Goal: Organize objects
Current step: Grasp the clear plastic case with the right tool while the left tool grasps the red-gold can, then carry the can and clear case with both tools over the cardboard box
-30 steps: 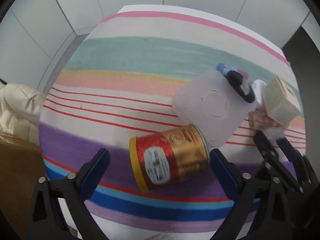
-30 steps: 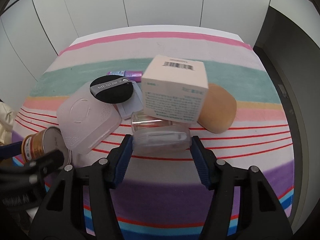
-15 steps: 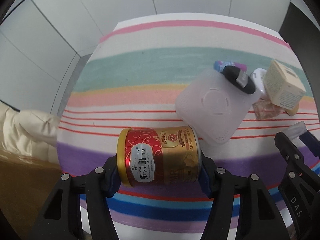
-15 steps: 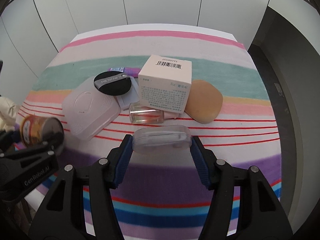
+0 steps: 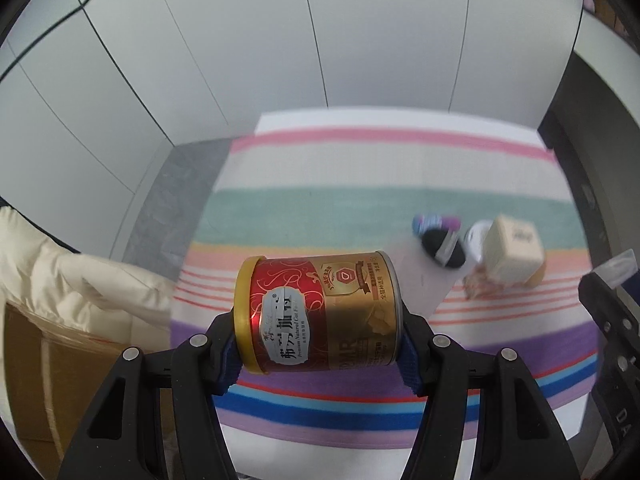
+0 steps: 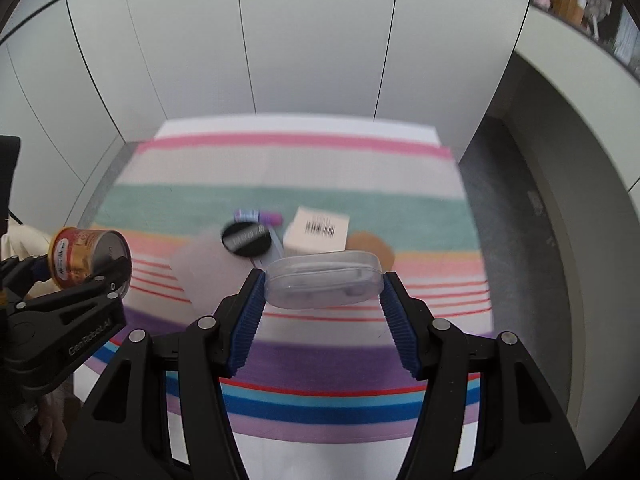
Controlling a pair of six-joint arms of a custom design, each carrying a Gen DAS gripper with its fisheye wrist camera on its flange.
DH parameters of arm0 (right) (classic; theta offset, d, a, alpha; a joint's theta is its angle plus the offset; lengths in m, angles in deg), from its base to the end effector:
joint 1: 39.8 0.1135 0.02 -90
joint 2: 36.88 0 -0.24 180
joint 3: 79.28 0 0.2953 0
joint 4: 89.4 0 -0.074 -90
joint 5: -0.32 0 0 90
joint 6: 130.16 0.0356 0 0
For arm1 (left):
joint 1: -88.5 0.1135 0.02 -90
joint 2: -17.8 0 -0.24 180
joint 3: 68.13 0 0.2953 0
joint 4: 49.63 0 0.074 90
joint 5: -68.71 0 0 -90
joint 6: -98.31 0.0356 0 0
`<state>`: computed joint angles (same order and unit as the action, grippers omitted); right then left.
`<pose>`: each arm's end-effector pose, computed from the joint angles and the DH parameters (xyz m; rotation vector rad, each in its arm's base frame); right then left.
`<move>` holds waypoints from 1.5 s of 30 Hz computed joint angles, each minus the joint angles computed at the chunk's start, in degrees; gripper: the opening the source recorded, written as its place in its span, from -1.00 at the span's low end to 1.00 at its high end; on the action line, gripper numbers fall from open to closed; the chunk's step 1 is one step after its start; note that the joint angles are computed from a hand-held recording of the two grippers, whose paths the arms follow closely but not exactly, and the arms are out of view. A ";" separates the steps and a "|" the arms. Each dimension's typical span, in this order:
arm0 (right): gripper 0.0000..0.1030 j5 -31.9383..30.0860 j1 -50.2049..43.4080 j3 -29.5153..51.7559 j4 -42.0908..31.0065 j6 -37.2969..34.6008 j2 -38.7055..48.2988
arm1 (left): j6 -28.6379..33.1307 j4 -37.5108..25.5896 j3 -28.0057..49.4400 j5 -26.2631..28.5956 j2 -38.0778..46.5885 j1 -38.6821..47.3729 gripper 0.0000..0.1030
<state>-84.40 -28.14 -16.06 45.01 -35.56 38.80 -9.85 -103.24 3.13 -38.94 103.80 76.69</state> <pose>0.3012 0.0588 0.1895 -0.1247 2.5742 -0.0133 0.3239 -0.0567 0.1775 -0.2285 2.6783 0.2701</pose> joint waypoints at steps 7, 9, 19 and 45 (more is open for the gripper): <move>0.18 1.22 0.70 10.16 -9.93 -0.86 -4.15 | 0.52 -8.11 9.71 -0.50 -5.23 0.78 0.23; 0.18 0.57 0.46 13.78 -12.88 -0.68 -4.33 | 1.20 -10.24 12.51 -0.49 -6.00 1.10 0.23; 0.18 2.03 1.23 28.69 -23.58 0.73 -5.41 | 3.19 -19.69 21.17 -1.48 -11.49 0.96 0.23; 0.18 0.90 2.18 27.05 -36.29 2.45 -20.46 | 3.88 -34.16 19.32 -1.71 -26.39 -1.28 0.23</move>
<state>-83.50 -25.96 10.99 8.72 -33.11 18.33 -5.97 -137.39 22.45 -40.65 77.40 75.41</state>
